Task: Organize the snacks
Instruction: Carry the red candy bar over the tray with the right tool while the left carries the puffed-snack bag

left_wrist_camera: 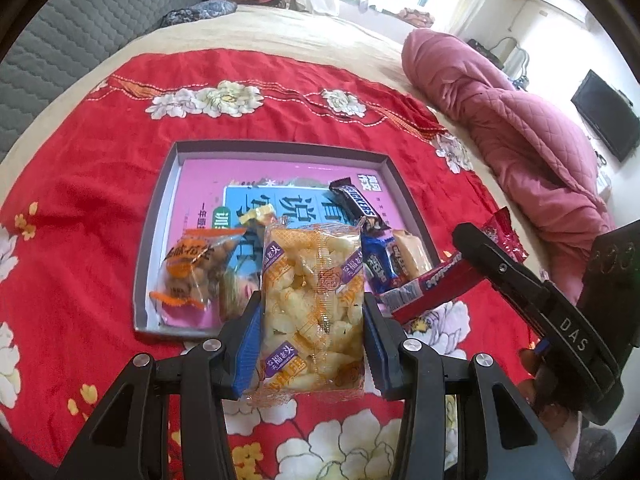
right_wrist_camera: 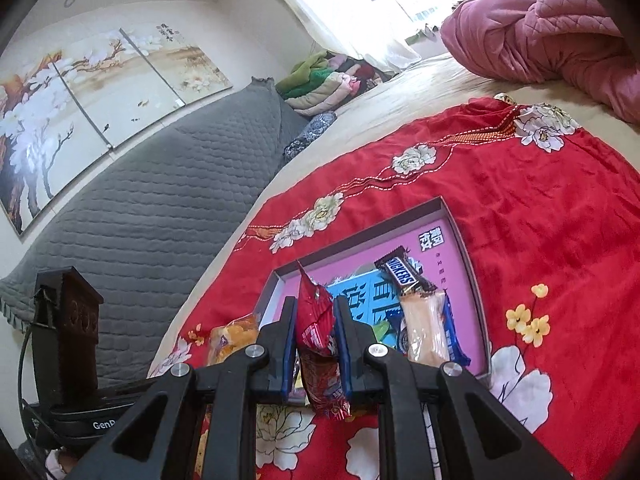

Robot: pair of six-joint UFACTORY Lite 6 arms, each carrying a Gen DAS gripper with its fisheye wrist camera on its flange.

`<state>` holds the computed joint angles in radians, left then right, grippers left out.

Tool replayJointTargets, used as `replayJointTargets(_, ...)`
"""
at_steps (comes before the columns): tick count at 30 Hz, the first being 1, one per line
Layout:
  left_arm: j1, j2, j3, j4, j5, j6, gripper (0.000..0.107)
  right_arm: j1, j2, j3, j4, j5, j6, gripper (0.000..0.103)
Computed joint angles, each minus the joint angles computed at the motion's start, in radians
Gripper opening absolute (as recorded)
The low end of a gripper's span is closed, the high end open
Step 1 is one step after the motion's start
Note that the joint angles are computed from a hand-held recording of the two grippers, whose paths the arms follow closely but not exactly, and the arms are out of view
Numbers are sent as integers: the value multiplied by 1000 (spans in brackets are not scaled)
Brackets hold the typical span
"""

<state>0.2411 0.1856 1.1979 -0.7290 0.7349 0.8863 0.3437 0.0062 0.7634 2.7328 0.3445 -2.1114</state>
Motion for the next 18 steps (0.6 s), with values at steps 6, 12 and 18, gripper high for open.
replayJointTargets(6, -26, 69, 50, 7, -36, -37, 48, -22, 51, 36, 27, 3, -34, 18)
replayJointTargets(12, -54, 137, 102, 30, -81, -78, 48, -34, 122, 85, 17, 2, -31, 18)
replayJointTargets(18, -78, 193, 140, 60, -111, -115, 48, -35, 164, 111, 24, 4, -42, 18)
